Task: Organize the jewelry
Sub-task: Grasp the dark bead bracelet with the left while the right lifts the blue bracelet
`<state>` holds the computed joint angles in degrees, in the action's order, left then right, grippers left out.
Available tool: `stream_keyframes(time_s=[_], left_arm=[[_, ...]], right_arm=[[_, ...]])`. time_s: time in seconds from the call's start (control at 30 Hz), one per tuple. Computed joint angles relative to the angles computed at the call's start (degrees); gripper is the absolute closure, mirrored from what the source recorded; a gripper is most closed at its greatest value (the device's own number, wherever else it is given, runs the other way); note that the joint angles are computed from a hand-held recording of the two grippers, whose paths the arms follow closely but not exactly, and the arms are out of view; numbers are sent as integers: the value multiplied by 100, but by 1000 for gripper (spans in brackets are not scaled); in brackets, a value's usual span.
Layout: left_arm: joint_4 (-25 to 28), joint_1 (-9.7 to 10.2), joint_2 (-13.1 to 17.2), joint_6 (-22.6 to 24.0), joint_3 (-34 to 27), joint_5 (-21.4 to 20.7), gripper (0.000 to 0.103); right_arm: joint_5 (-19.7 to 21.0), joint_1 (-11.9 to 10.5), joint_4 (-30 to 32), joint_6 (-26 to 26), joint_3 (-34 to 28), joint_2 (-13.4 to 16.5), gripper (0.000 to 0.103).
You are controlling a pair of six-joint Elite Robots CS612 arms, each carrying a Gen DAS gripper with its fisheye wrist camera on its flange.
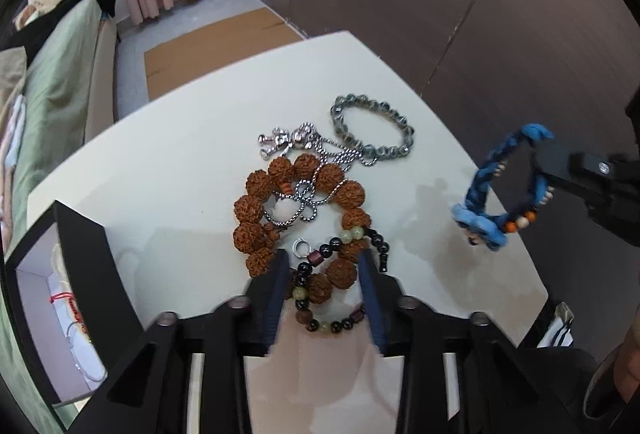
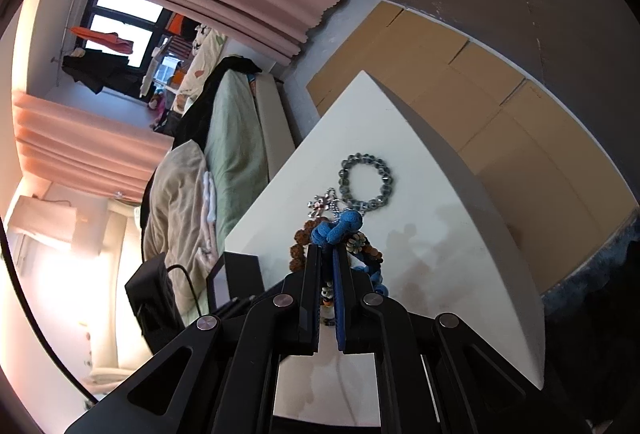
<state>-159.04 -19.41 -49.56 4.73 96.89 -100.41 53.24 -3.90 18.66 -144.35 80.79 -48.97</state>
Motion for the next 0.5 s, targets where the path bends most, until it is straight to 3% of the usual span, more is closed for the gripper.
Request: stream_keyframes(time_s=[0.17,0.23,0.5], left_arm=[[137,61,108,-72,-135,-302,85],[242,96,115,-75,-175,-487,95],[-136,220,-106,-197,24,-713,95]], right_arm=[[36,-29,7,-9,59,-22,96],[53,-33,10,-13,74,-31,96],[26,17,34,-76,1,-29,96]])
